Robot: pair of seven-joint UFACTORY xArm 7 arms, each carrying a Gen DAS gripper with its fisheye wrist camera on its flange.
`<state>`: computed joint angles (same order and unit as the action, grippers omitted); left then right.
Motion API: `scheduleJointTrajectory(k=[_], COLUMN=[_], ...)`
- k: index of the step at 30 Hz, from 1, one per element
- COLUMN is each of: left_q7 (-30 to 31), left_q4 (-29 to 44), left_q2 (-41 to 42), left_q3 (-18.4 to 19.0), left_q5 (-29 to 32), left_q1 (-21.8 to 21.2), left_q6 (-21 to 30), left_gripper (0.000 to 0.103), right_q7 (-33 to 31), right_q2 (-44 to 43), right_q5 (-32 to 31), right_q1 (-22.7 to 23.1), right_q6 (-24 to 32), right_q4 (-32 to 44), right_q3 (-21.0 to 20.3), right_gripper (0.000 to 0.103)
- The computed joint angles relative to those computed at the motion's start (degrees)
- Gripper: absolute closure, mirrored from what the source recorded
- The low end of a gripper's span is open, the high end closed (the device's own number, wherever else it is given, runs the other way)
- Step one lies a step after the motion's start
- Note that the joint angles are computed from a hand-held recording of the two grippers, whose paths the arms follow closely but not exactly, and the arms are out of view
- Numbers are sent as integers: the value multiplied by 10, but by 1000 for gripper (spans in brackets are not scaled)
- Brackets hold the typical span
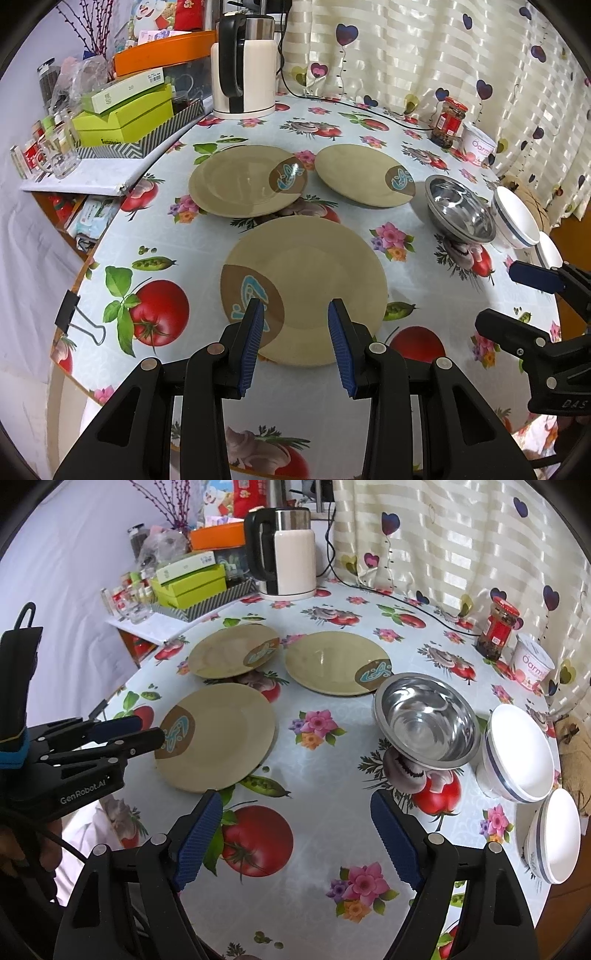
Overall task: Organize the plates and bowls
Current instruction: 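Move both open grippers toward the rim of the nearest tan plate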
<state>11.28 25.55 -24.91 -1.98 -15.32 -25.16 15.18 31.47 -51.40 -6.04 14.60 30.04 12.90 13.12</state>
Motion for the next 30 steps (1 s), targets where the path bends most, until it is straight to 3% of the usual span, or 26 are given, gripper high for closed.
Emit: scheduleJointTrajectory(k=[18, 30], left_q7=[-11, 9], left_q4=[15, 21], left_q2=[32, 47], left_q3=[-7, 3], left_q5=[8, -18], left_q1=[13, 2], left_q6=[-4, -13], left_gripper=[66, 66], right_q7=[-5, -4], right_q2=[21, 43], right_q5=[-6, -7], right_q1=[-19, -33], right_q6=[-31, -56], right_q4=[-3, 1], right_q3=[-6, -7], right_gripper=[24, 24])
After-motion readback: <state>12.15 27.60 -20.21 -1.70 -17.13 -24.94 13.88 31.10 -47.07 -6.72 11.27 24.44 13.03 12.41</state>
